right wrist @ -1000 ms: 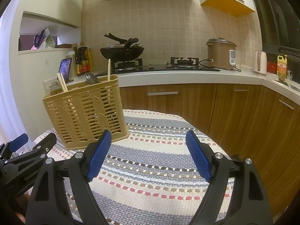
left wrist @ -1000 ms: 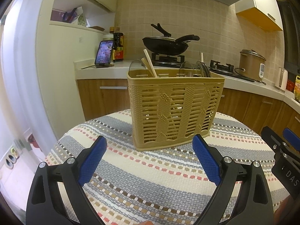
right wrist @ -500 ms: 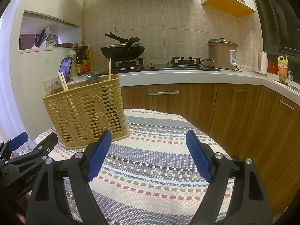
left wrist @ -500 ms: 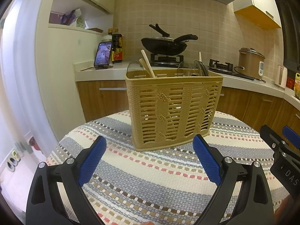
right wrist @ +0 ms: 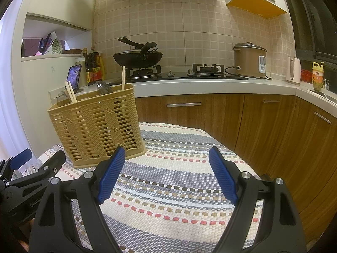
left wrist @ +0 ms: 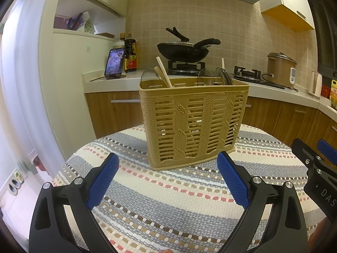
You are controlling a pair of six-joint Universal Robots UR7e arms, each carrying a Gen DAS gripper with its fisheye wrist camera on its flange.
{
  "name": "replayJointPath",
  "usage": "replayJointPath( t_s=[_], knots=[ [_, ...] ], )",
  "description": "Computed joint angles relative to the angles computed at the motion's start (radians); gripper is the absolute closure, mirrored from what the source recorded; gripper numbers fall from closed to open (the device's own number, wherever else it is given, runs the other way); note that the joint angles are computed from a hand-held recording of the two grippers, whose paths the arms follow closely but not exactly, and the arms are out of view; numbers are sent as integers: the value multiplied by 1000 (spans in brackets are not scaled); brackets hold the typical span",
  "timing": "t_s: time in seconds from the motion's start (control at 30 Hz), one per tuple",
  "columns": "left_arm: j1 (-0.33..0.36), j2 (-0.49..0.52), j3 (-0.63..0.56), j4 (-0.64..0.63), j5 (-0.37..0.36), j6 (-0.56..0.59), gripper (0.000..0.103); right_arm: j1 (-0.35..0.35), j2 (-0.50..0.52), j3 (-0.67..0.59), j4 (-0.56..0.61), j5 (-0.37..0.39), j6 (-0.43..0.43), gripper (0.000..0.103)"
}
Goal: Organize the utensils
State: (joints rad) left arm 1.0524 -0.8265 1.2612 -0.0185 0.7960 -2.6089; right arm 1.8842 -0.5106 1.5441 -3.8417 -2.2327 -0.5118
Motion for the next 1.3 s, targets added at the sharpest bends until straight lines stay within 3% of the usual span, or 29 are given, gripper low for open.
replayJointPath(
  t_s=[1.23, 1.3],
  knots=[
    [-2, 3, 7, -36, -23, 31, 11, 1, 4, -7, 8, -7, -1, 24],
    [-2, 1, 2, -19, -16, 19, 7, 1, 4, -6, 8, -7, -1, 24]
  ],
)
